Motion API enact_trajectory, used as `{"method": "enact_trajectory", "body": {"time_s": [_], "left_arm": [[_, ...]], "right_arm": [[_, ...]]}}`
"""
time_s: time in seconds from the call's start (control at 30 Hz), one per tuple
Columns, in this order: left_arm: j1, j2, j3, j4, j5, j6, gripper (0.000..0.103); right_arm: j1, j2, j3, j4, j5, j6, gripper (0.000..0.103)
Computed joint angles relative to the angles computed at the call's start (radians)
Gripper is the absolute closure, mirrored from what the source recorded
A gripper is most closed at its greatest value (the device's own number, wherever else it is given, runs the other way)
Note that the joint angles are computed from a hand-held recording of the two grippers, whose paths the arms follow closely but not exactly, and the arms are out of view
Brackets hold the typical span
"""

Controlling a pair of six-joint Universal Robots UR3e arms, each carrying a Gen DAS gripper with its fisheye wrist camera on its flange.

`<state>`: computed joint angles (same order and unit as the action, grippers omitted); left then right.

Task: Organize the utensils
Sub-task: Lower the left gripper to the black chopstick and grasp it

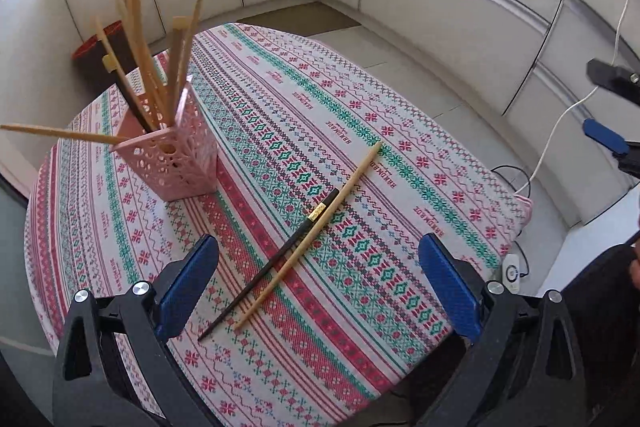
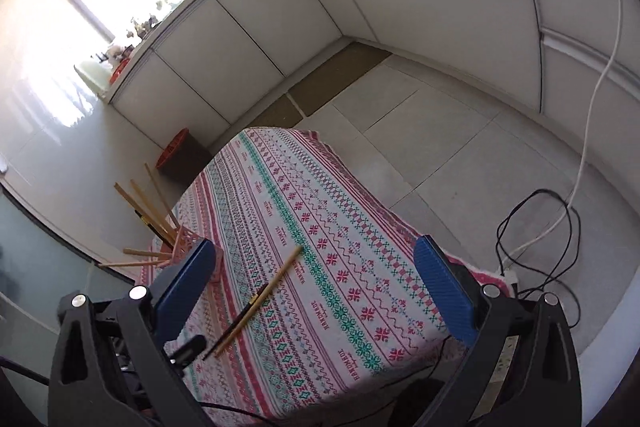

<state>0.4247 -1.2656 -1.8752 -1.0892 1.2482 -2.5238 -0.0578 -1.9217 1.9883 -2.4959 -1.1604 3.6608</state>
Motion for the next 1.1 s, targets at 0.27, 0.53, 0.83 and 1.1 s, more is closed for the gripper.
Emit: {"method": "enact_trajectory", "body": {"time_s": [0.27, 0.53, 0.83, 1.1], "left_arm": [[-0.249, -0.339, 0.133, 0.242, 0.289, -0.066, 0.013], [-0.311, -0.533, 0.255, 0.262, 0.479, 0.006, 0.014], [-0.321, -0.579, 0.334, 0.178, 0.468, 0.093, 0.017], [-0.336, -0.713, 0.615, -0.168, 0.435, 0.135, 0.054]], "right_arm": [[-0.092, 0.013, 0.051, 0.000, 0.115, 0.007, 0.007], [-0.145, 0.013, 0.069, 0.028, 0.202, -0.006, 0.007], [-0.196, -0.002, 0.102, 0.046, 0.258, 0.013, 0.007], [-0.177, 0.019, 0.074, 0.060, 0.231, 0.008, 0.007]]}}
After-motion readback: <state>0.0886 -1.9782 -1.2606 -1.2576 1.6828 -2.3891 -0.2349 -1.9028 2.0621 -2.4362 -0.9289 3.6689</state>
